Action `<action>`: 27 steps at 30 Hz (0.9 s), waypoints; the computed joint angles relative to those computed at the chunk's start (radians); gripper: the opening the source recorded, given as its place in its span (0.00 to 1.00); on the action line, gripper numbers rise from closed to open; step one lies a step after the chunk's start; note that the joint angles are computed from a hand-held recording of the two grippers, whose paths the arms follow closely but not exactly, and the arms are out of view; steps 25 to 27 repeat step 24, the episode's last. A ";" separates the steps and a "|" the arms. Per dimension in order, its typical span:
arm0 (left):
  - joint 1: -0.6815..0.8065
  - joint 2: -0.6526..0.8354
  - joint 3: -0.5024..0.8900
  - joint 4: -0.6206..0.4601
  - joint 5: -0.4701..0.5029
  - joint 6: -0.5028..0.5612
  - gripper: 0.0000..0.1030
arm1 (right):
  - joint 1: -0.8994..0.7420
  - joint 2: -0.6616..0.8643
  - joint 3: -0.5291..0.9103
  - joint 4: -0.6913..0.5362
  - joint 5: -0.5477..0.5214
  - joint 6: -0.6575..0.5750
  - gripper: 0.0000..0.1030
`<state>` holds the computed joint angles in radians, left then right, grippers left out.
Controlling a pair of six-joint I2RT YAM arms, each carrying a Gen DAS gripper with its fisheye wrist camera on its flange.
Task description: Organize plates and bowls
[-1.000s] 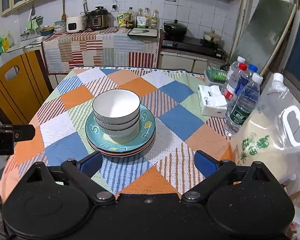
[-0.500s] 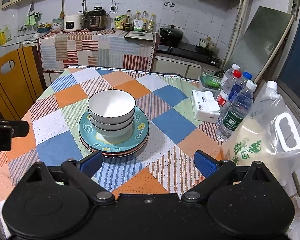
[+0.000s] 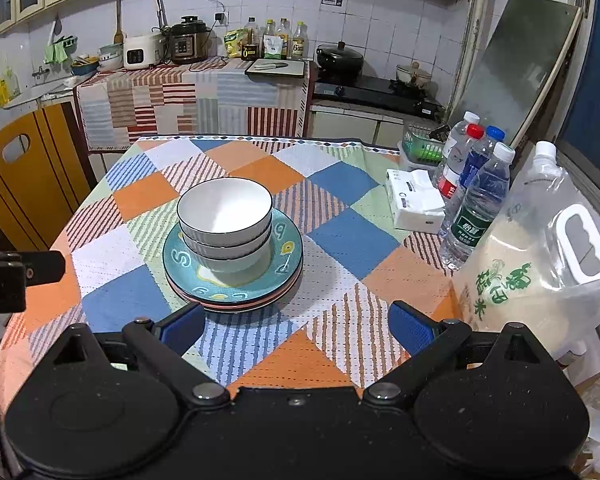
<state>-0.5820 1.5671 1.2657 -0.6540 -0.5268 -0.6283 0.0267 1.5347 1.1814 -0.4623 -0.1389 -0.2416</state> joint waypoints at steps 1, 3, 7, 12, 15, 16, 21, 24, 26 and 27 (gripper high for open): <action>0.000 0.000 0.000 0.001 0.000 0.002 0.95 | 0.000 0.000 0.000 0.000 0.000 0.001 0.97; -0.001 0.000 -0.001 0.007 0.001 -0.003 0.95 | -0.002 0.000 -0.001 -0.001 -0.003 0.001 0.97; -0.003 0.002 -0.005 0.018 0.003 -0.006 0.95 | -0.001 -0.001 -0.003 -0.003 -0.001 0.002 0.97; 0.001 -0.002 -0.019 0.030 0.012 -0.019 0.97 | -0.004 0.002 -0.004 -0.001 -0.004 0.003 0.97; 0.005 -0.005 -0.029 0.039 0.021 -0.027 0.97 | -0.006 0.003 -0.003 -0.003 -0.003 0.004 0.97; 0.005 -0.006 -0.031 0.042 0.018 -0.027 0.97 | -0.006 0.004 -0.003 -0.004 -0.002 0.004 0.97; 0.001 -0.006 -0.033 0.040 0.005 -0.036 0.98 | -0.008 0.009 0.001 -0.005 -0.002 0.001 0.97; 0.002 -0.004 -0.031 0.037 0.000 -0.034 0.98 | -0.008 0.011 0.001 -0.004 -0.001 -0.002 0.97; 0.002 -0.004 -0.031 0.037 0.000 -0.034 0.98 | -0.008 0.011 0.001 -0.004 -0.001 -0.002 0.97; 0.002 -0.004 -0.031 0.037 0.000 -0.034 0.98 | -0.008 0.011 0.001 -0.004 -0.001 -0.002 0.97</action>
